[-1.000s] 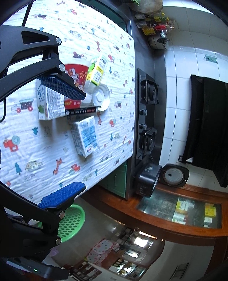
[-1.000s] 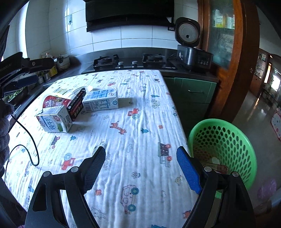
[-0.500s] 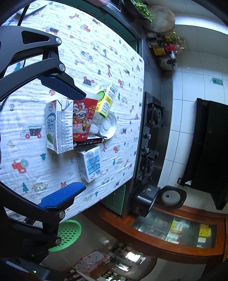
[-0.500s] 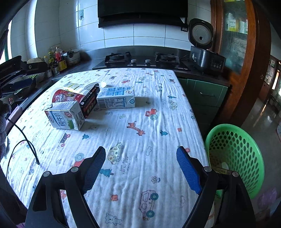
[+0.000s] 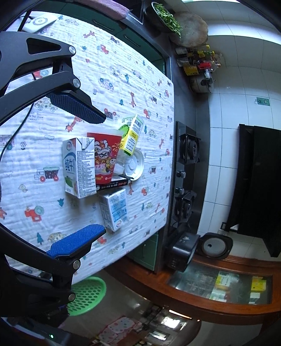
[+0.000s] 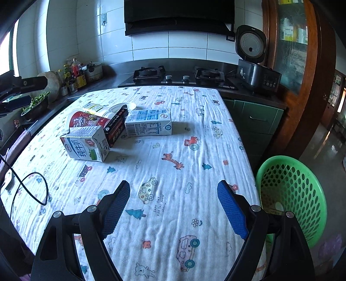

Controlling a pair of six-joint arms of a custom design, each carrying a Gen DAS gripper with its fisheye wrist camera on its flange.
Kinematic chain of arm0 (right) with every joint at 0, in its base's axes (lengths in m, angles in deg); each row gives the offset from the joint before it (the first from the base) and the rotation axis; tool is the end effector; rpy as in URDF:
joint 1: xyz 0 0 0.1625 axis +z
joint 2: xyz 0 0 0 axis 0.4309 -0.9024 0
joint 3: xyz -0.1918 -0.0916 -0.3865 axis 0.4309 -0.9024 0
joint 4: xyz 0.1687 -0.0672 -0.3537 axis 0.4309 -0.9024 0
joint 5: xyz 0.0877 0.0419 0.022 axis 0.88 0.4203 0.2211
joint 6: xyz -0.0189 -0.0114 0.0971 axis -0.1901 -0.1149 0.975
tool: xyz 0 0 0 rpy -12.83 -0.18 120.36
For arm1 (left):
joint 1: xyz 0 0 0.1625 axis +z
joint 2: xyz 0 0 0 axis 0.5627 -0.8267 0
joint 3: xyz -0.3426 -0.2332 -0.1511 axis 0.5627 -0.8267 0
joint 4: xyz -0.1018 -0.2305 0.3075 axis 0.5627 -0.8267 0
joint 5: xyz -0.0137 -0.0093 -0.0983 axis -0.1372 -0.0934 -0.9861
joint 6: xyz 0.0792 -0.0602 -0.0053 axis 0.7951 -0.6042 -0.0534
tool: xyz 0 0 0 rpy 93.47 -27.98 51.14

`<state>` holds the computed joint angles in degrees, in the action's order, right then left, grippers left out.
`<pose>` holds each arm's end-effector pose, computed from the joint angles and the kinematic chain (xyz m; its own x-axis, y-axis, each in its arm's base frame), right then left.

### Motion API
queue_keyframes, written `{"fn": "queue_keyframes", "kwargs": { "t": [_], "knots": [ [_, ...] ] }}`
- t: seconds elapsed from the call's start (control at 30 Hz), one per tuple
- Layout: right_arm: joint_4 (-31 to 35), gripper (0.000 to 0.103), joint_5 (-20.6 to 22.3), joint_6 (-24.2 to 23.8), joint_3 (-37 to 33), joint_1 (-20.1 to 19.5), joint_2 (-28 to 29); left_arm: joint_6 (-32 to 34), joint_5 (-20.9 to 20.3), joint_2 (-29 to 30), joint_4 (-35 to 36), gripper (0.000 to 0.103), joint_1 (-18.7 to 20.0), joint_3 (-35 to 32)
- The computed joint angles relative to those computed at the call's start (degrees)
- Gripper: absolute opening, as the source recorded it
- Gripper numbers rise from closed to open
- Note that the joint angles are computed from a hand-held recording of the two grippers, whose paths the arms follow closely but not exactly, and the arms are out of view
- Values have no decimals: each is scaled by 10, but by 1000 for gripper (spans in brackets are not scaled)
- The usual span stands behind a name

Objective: Collect trash
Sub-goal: 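Move both tools back over the table toward the milk cartons, then grasp a white milk carton with the left tool while the right grasps a blue-printed carton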

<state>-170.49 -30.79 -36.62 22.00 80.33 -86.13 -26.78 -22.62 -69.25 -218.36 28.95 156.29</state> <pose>0.2986 -0.7432 0.0852 -0.6787 -0.3124 0.6646 -0.6631 0.6497 -0.3718 -0.1392 -0.7366 0.3346 -0.7880 -0.1170 -0.6045 0.4325 0.5936 -0.6787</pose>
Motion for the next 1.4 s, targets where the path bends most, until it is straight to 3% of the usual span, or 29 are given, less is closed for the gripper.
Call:
{"fn": "queue_keyframes", "kwargs": {
  "t": [0.2, 0.4, 0.43, 0.77, 1.1, 1.3, 1.4],
  "knots": [
    [7, 80, 0, 0, -5, -1, 1, 61, -29, 9, 55, 91, 21, -19],
    [29, 80, -1, 1, -23, -2, 8, 99, -77, 19, 181, 81, 45, -56],
    [33, 80, -3, 0, -28, -2, 10, 102, -74, 23, 192, 77, 48, -63],
    [93, 80, 2, -6, -94, 6, 37, 196, -69, 57, 266, 77, 68, -138],
    [177, 80, -11, -29, -200, 17, 88, 233, -91, 84, 355, 76, 90, -204],
    [244, 80, -24, -25, -280, 20, 125, 241, -99, 96, 412, 65, 95, -233],
    [283, 80, -27, -21, -325, 21, 147, 227, -110, 98, 430, 54, 98, -244]
  ]
}}
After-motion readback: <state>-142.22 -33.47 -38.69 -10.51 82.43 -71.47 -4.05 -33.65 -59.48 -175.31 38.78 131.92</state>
